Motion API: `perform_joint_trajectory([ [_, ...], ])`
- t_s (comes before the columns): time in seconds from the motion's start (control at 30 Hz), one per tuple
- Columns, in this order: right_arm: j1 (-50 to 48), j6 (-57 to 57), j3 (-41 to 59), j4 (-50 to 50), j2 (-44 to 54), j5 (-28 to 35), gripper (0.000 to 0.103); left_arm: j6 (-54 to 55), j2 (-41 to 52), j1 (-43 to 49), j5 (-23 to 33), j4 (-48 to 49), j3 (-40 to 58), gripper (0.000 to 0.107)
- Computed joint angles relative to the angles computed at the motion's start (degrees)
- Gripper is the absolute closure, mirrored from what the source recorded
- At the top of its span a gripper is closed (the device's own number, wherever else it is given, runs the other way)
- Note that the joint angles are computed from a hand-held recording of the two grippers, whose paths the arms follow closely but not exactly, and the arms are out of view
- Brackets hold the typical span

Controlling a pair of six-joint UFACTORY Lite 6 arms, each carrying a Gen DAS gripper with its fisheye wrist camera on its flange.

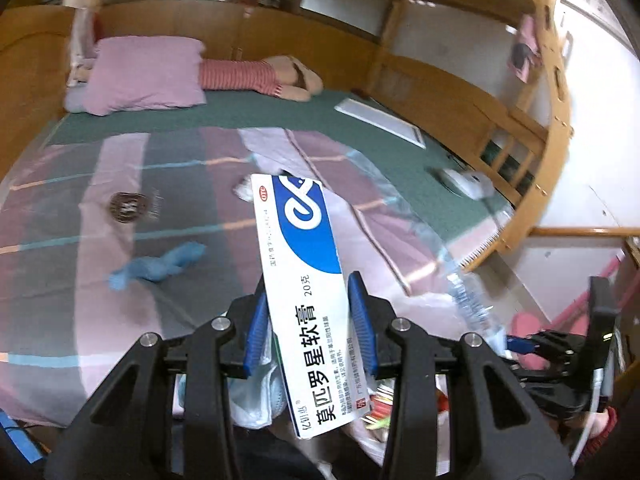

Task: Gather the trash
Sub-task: 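Carry both items over the bin and open both grippers to drop them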

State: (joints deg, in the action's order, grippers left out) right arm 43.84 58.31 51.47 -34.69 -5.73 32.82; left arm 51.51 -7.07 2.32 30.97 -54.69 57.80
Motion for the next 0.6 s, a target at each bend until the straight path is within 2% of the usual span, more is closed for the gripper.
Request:
perform_joint_trajectory([
  [0.13,-2.56,-2.87,-7.86,3.75,-5.82,-1.83,0.065,-4.17,0.65,-6.04,-1.15,2.6,-0.58,0.068],
  [0.17,-2.45,-2.75,-9.76,4.23,-7.87,-2.54,0.058,-5.4,1.16,-7.76,-1.43,3.45,-0.6,0.068],
  [0.2,-2.61,-2.16,-11.84,4.09,-11.06,-2.93,0.045,-6.12,2.12,-9.24,-1.25,3.91,-0.32,0.068],
  [0.23,-2.44,0.73,-13.62,1.73,-14.11,-2.79,0.038,-6.18,3.01,-10.24,-1.11,3.96,-0.04,0.068],
  [0.27,-2.42,3.25,-15.29,-0.41,-17.42,-2.54,0.026,-6.61,4.42,-11.9,-1.02,4.44,0.5,0.068],
  [0.3,-3.42,3.74,-16.3,-1.23,-19.18,-3.56,0.022,-7.52,5.89,-13.7,-1.29,5.26,1.12,0.068],
  [0.37,-4.95,5.01,-18.57,-2.73,-24.89,-4.08,0.021,-8.77,8.04,-16.34,-0.97,6.37,1.92,0.068],
  [0.5,-6.89,10.37,-20.4,-7.79,-30.92,-4.19,0.019,-3.75,14.13,-20.24,5.0,2.52,4.52,0.066],
  [0.57,-8.08,11.09,-20.98,-8.46,-32.5,-4.98,0.019,-1.71,16.85,-21.31,7.2,0.14,5.37,0.046],
  [0.6,-8.53,11.55,-21.3,-8.93,-33.14,-5.31,0.019,-1.15,17.93,-21.71,7.46,-1.0,5.62,0.027],
])
